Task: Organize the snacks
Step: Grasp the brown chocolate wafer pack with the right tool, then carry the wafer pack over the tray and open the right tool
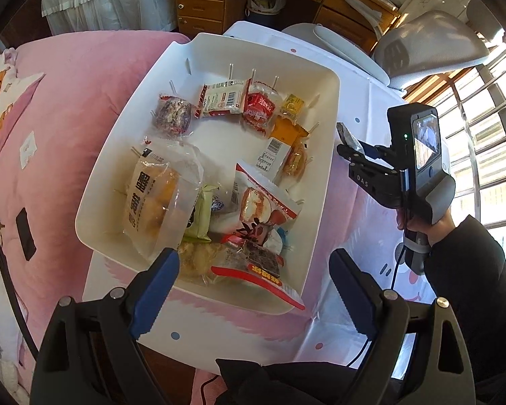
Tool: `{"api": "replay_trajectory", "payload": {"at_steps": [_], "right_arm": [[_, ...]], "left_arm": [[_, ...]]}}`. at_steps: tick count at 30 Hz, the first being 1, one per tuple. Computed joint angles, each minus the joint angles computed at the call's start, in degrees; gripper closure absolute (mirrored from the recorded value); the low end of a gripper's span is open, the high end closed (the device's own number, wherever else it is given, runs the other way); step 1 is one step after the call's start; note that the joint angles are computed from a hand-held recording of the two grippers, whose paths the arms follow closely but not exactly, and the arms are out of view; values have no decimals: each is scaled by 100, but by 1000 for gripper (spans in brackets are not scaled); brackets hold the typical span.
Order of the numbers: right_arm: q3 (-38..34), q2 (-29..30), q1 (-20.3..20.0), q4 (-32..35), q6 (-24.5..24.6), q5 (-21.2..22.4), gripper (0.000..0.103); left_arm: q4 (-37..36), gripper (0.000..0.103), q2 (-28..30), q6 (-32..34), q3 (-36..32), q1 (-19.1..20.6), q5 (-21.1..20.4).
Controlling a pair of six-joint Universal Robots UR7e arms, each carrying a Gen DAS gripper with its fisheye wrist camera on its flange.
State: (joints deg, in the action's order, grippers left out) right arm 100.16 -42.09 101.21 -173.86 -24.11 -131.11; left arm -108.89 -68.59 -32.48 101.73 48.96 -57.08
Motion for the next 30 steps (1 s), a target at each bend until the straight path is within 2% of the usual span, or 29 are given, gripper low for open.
{"api": "replay_trajectory", "payload": {"at_steps": [5, 8, 15, 21, 25, 28, 30], "right_arm": [[290, -275, 161, 188, 594, -159, 83], [486, -479, 274, 195, 907, -74, 86], [595, -667, 659, 292, 1012, -75, 87], [313, -575, 1026, 380, 1003, 36, 87], [21, -356, 1283, 529, 1325, -72, 86], [-118, -232, 1442, 618, 1928, -32, 81], [-170, -157, 1537, 762, 2416, 0, 59]], "left_arm": [[-82, 13, -174, -13, 96, -79, 9], [-175, 13, -300, 1, 190, -140, 27], [-340, 13, -561, 131, 331, -242, -54], [-549, 13, -803, 453, 423, -305, -72], [-798, 13, -1003, 820, 492, -280, -148], [-885, 13, -1154, 1128, 491, -233, -228], [-939, 13, -1262, 1337, 495, -199, -255]]}}
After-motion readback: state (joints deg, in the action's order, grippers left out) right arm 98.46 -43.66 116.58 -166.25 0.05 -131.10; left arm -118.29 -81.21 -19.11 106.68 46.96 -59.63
